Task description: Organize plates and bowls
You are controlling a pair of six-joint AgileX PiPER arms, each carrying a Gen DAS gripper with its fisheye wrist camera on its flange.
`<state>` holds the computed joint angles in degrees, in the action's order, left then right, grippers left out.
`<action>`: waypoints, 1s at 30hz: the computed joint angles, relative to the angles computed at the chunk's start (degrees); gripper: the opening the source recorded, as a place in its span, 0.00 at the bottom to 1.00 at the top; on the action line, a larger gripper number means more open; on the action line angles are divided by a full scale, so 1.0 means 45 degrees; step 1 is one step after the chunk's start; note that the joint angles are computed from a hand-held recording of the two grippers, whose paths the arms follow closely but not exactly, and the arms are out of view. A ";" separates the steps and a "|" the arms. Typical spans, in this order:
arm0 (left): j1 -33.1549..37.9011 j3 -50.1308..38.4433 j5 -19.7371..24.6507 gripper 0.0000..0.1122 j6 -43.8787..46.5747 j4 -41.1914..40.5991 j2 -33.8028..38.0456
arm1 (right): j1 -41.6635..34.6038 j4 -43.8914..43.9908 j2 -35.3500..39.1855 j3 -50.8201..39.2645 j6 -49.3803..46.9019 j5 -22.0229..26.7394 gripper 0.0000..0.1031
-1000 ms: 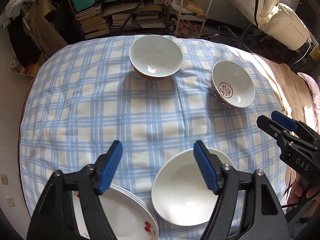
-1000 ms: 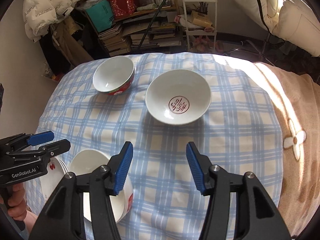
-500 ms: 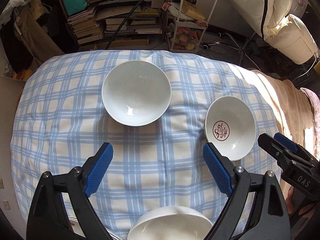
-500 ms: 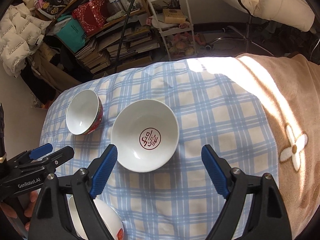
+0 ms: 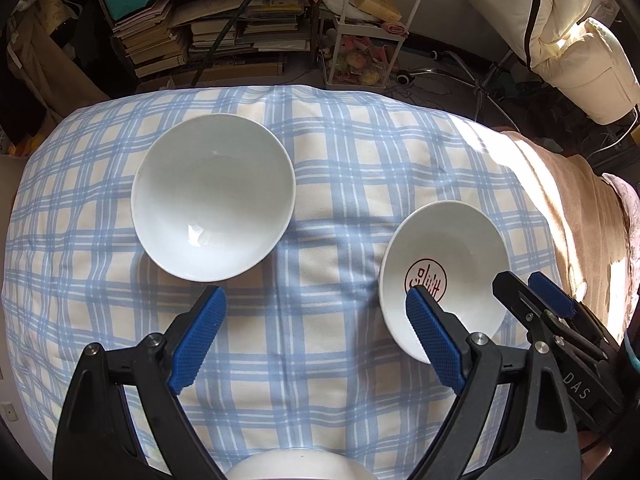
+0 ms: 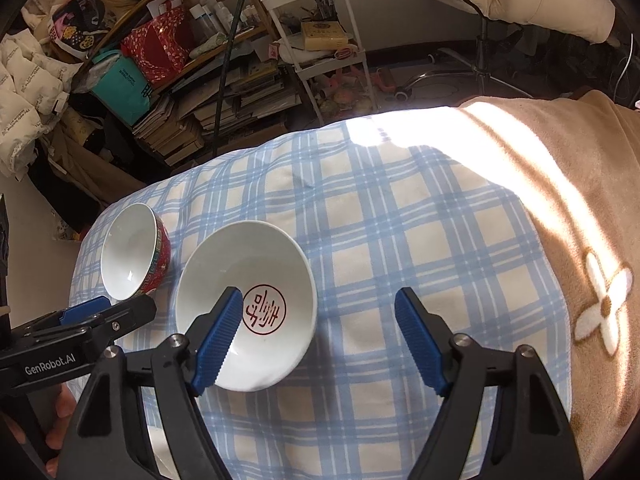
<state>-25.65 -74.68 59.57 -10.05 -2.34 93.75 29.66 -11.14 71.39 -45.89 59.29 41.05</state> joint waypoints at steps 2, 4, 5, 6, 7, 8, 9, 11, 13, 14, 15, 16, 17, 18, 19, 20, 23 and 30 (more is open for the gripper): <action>-0.0164 -0.0052 -0.0084 0.80 -0.0073 0.0114 0.0141 | -0.0120 0.0120 0.0061 0.0192 -0.0234 -0.0254 0.79; -0.0260 -0.0129 -0.0143 0.80 -0.0200 0.0162 0.0291 | -0.0243 0.0306 0.0113 0.0389 -0.0438 -0.0561 0.78; -0.0280 -0.0166 -0.0148 0.80 -0.0210 0.0104 0.0362 | -0.0382 0.0549 0.0144 0.0517 -0.0671 -0.0761 0.77; -0.0306 -0.0212 -0.0157 0.79 -0.0239 0.0062 0.0438 | -0.0460 0.0742 0.0199 0.0604 -0.0791 -0.0950 0.72; -0.0351 -0.0239 -0.0174 0.77 -0.0269 0.0047 0.0497 | -0.0609 0.1057 0.0249 0.0693 -0.1074 -0.1163 0.69; -0.0417 -0.0320 -0.0123 0.73 -0.0270 0.0050 0.0603 | -0.0789 0.1429 0.0343 0.0761 -0.1446 -0.1361 0.68; -0.0505 -0.0412 -0.0037 0.70 -0.0320 0.0088 0.0717 | -0.0910 0.1712 0.0413 0.0814 -0.1733 -0.1527 0.65; -0.0637 -0.0470 -0.0055 0.63 -0.0349 0.0051 0.0854 | -0.1134 0.2205 0.0550 0.0868 -0.2358 -0.1792 0.58; -0.0678 -0.0389 -0.0231 0.56 -0.0299 -0.0109 0.0893 | -0.1309 0.2555 0.0817 0.0717 -0.2920 -0.1714 0.47; -0.0661 -0.0353 -0.0285 0.50 -0.0285 -0.0230 0.0929 | -0.1436 0.2849 0.0880 0.0732 -0.3297 -0.1787 0.45; -0.0631 -0.0322 -0.0323 0.45 -0.0283 -0.0362 0.0992 | -0.1607 0.3308 0.0908 0.0791 -0.3777 -0.1892 0.42; -0.0551 -0.0269 -0.0372 0.42 -0.0191 -0.0602 0.1052 | -0.1781 0.3808 0.0938 0.0870 -0.4275 -0.2019 0.36; -0.0503 -0.0228 -0.0407 0.35 -0.0157 -0.0787 0.1120 | -0.1902 0.4168 0.0980 0.0946 -0.4615 -0.2139 0.32; -0.0449 -0.0141 -0.0512 0.31 -0.0085 -0.0983 0.1145 | -0.1988 0.4415 0.1049 0.0964 -0.4870 -0.2157 0.25; -0.0417 -0.0044 -0.0634 0.28 -0.0041 -0.1120 0.1161 | -0.2029 0.4540 0.1111 0.0985 -0.5034 -0.2158 0.22; -0.0399 0.0035 -0.0726 0.25 -0.0030 -0.1218 0.1199 | -0.2041 0.4636 0.1146 0.1013 -0.5156 -0.2202 0.22; -0.0149 0.0170 -0.0745 0.17 0.0323 -0.1992 0.1393 | -0.2109 0.5001 0.1166 0.1076 -0.5456 -0.2394 0.17; 0.0000 0.0601 -0.1102 0.07 0.0645 -0.2567 0.1172 | -0.2063 0.5701 0.1239 0.1010 -0.6213 -0.2540 0.12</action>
<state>-25.65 -71.97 54.61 -7.15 -13.89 99.03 20.37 14.51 76.96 -41.35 31.33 29.61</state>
